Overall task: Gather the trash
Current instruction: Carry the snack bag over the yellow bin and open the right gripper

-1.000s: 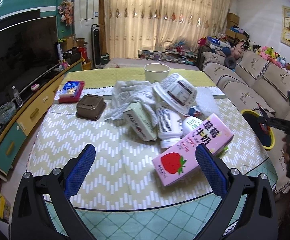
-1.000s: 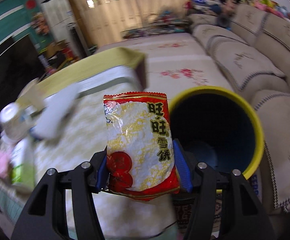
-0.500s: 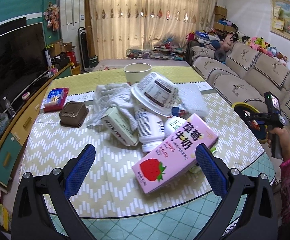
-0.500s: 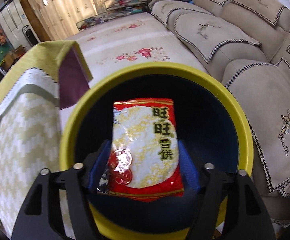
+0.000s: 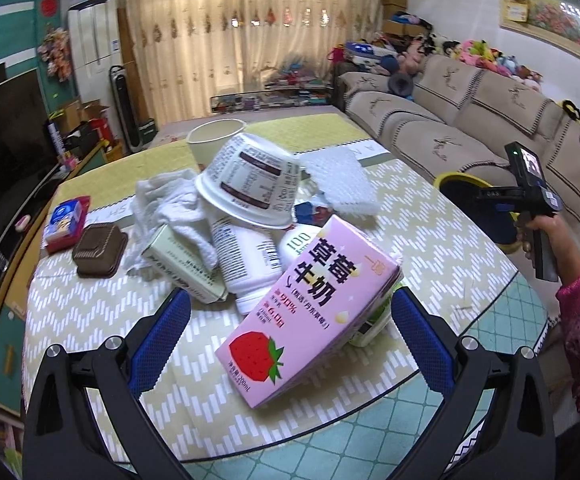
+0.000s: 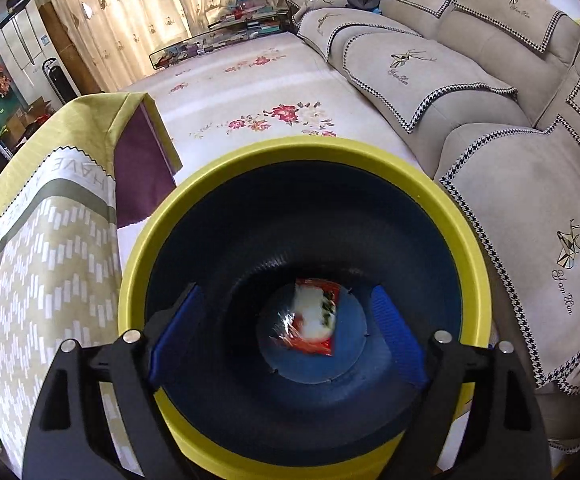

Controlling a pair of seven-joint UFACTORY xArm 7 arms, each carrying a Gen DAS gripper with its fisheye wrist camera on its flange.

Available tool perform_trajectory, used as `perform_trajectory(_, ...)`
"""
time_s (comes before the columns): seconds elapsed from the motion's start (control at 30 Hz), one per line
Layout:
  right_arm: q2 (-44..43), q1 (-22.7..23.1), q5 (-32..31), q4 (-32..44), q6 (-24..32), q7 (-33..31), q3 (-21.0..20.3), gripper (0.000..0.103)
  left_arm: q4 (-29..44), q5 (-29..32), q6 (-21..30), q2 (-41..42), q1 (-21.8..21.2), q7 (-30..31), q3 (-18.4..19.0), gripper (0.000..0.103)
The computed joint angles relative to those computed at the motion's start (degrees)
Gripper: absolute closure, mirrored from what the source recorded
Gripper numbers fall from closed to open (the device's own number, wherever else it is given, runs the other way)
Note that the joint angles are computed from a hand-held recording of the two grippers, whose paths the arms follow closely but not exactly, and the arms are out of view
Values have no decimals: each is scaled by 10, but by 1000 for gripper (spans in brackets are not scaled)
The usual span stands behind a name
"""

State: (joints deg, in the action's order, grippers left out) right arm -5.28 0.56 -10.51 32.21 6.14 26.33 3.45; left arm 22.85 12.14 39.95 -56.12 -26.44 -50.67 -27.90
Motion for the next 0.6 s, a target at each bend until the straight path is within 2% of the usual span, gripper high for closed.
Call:
perform_trajectory(0.17, 1, 3, -3, -3, 3, 6, 4, 21, -25, -9, -47, 4, -23, 48, 42, 4)
perform_trajectory(0.4, -1, 8, -13, -8, 8, 13, 9, 21, -48, -19, -100, 21, -31, 125, 75, 4)
perform_trajectory(0.6, 0, 15, -13, -11, 10, 13, 10, 20, -67, -63, -151, 48, -59, 207, 130, 4)
